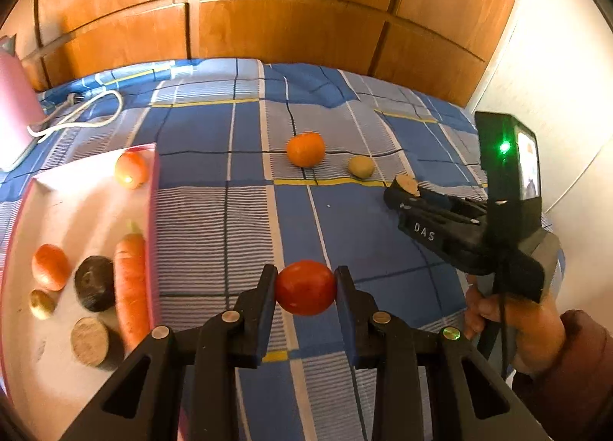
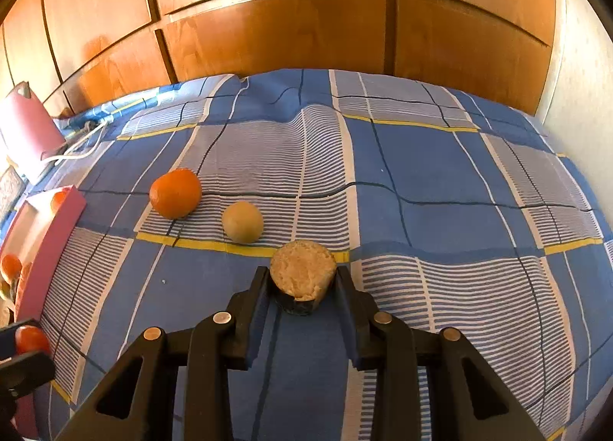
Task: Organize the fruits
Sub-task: 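Carry the tomato into the tray and open the left tool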
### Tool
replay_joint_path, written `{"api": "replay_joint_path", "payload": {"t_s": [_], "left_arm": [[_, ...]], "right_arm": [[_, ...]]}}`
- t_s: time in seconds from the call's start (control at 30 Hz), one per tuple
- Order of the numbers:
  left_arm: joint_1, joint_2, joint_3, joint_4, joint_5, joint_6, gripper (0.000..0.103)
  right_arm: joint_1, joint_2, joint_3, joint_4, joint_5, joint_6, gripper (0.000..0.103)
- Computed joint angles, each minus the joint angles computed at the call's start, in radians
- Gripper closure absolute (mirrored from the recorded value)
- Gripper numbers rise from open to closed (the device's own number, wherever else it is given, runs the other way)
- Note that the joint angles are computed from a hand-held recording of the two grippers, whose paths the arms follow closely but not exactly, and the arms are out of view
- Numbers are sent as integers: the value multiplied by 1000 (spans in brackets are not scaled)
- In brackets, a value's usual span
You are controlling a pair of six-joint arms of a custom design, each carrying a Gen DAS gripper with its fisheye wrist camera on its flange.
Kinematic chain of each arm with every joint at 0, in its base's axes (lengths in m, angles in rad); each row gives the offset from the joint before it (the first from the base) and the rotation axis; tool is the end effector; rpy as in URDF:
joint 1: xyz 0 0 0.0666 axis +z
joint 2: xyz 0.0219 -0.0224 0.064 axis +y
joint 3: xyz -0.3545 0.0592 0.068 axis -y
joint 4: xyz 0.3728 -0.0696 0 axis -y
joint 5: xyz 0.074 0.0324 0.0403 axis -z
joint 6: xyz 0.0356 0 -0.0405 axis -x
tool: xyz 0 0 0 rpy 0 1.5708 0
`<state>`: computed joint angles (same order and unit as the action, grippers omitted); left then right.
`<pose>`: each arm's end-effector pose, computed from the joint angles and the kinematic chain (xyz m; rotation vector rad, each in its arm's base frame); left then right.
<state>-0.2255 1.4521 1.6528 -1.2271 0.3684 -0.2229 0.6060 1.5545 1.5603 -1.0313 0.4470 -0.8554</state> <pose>0.4533 -0.1176 0.4732 0.6988 2.4658 -0.4778 0.4296 0.2785 0.3975 0.4586 2.4084 0.0424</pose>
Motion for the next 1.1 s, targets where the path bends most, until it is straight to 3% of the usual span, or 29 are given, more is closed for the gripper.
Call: {"api": "replay_joint_path", "payload": {"t_s": [0.5, 0.87, 1.1], "left_arm": [[91, -59, -20, 13, 45, 13, 73], [287, -51, -2, 13, 91, 80, 73], [400, -39, -31, 17, 49, 94, 73]], "right_arm": [[74, 17, 40, -25, -24, -2, 70], [98, 27, 47, -26, 0, 12, 69], [106, 33, 53, -32, 25, 27, 69]]}}
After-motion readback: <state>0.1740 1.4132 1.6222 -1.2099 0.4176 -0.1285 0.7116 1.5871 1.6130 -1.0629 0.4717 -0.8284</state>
